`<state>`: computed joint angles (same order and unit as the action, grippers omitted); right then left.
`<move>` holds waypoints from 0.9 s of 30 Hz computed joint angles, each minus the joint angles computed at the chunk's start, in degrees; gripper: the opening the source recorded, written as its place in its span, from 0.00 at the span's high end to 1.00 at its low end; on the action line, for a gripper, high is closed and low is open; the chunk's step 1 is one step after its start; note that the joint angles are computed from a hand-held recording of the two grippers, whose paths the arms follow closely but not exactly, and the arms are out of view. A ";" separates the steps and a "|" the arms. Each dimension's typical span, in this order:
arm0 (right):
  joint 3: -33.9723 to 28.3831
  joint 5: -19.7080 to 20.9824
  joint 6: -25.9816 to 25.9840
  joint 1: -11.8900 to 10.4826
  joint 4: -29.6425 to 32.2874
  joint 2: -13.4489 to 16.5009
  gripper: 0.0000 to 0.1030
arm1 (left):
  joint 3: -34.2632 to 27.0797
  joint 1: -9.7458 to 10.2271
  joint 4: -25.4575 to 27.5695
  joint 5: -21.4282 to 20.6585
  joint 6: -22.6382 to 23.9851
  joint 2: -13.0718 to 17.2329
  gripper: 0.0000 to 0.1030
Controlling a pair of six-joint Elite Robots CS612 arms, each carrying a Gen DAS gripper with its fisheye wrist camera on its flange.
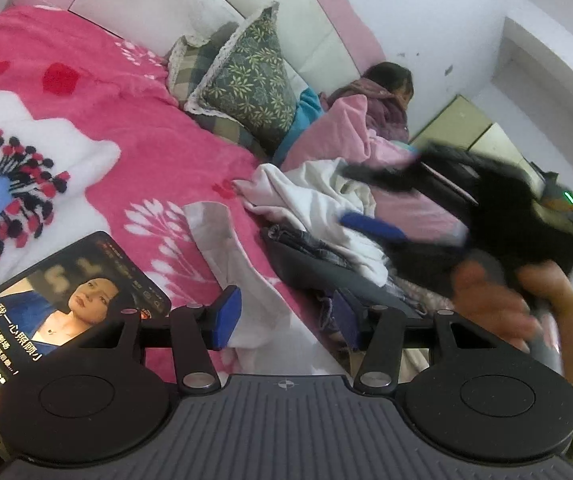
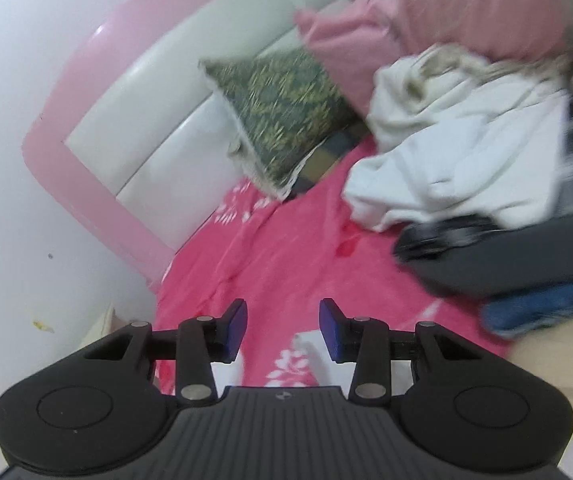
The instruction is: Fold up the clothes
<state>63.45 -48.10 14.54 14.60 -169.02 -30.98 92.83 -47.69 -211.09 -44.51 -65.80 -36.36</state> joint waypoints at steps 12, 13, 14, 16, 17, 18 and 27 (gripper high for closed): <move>-1.32 -5.56 -4.11 0.56 21.60 0.40 0.60 | 4.69 -1.75 25.52 19.82 -36.57 -4.06 0.50; -2.13 -0.72 -2.93 0.30 22.93 1.20 0.60 | 4.58 -1.91 25.62 20.80 -36.18 -3.99 0.51; -2.79 5.28 -0.86 0.07 21.86 2.15 0.60 | 4.36 -2.09 25.17 21.85 -35.11 -3.82 0.50; -3.59 14.98 3.75 -0.40 13.82 3.95 0.60 | 3.74 -2.37 23.33 23.55 -31.82 -3.29 0.49; -3.85 17.03 5.74 -0.45 8.98 4.47 0.60 | 3.25 -2.44 21.68 24.04 -29.27 -2.88 0.48; -3.68 18.05 7.57 -0.62 4.16 4.65 0.60 | 2.70 -2.50 19.57 24.47 -26.27 -2.38 0.48; 16.25 10.48 10.90 -6.22 -17.03 -6.52 0.60 | -1.90 -0.43 -0.39 1.48 7.29 0.89 0.44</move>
<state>79.71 -37.62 25.44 8.37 -186.05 -37.50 90.94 -48.12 -211.48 -43.04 -58.51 -35.47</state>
